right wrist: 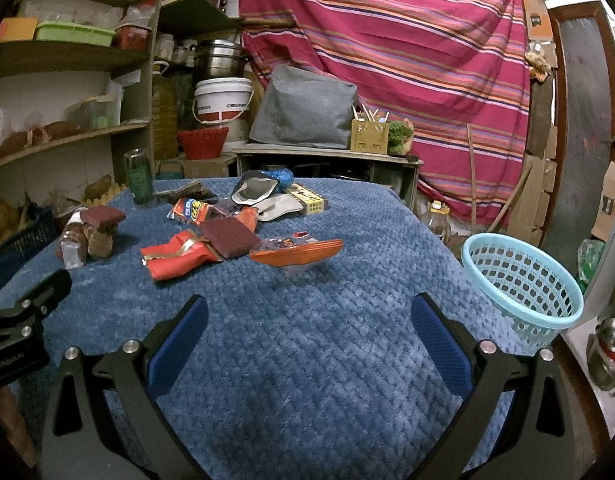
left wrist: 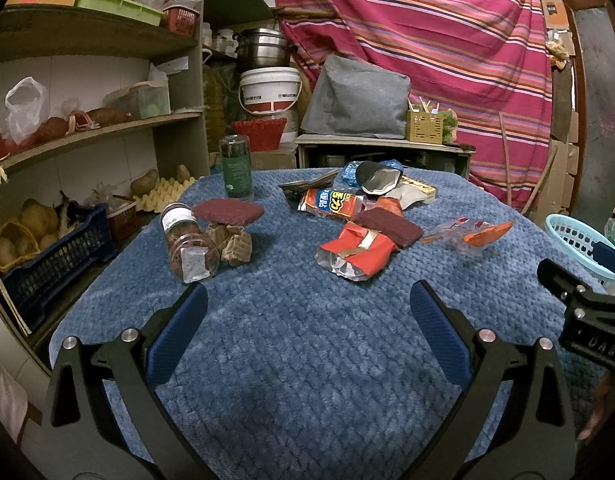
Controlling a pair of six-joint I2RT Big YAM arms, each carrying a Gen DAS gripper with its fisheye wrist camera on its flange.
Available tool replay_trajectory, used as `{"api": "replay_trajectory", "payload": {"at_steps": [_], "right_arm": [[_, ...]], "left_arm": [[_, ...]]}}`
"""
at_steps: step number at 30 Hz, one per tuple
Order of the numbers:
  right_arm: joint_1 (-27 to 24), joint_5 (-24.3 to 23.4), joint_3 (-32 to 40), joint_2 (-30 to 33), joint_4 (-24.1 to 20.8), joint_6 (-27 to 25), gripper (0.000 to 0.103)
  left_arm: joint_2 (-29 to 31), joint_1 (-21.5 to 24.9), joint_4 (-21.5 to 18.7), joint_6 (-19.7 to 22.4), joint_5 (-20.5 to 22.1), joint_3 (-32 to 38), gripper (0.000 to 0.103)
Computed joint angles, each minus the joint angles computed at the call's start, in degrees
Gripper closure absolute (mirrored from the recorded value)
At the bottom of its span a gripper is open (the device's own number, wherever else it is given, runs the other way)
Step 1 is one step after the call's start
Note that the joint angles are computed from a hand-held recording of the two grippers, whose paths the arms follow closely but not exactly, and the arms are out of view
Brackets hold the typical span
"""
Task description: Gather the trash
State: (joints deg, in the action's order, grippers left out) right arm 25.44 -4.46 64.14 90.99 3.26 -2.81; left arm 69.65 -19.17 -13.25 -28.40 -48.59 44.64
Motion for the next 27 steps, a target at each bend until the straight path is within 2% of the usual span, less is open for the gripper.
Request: {"api": "replay_trajectory", "payload": {"at_steps": [3,7,14,19,22,25,27], "right_arm": [[-1.36,-1.87,1.37,0.54,-1.60,1.61,0.004],[-2.61,-2.61,2.85,0.38,-2.10,2.45,0.004],[-2.97,-1.59,8.19,2.00,-2.57,1.95,0.004],[-2.41,-0.01,14.97,5.78,-8.93,0.87,0.004],[-1.92,1.21,18.80,8.49,-12.85,-0.50,0.004],[-1.42,1.99,22.76,11.45,-16.05,-1.85,0.004],[-0.70,4.48,25.65,13.53,-18.08,-3.04,0.004]], "left_arm": [[0.22,0.26,-1.22,-1.26,0.46,0.51,0.005],[0.60,1.24,-4.83,-3.59,1.22,2.31,0.005],[0.98,5.42,-8.39,-3.37,3.71,6.56,0.005],[2.52,9.34,-12.03,-4.52,7.00,10.04,0.005],[3.41,11.49,-12.32,-4.25,10.35,11.04,0.005],[4.96,12.53,-12.59,-3.29,9.68,12.23,0.005],[5.67,13.39,-12.65,-2.54,10.36,12.82,0.005]]}}
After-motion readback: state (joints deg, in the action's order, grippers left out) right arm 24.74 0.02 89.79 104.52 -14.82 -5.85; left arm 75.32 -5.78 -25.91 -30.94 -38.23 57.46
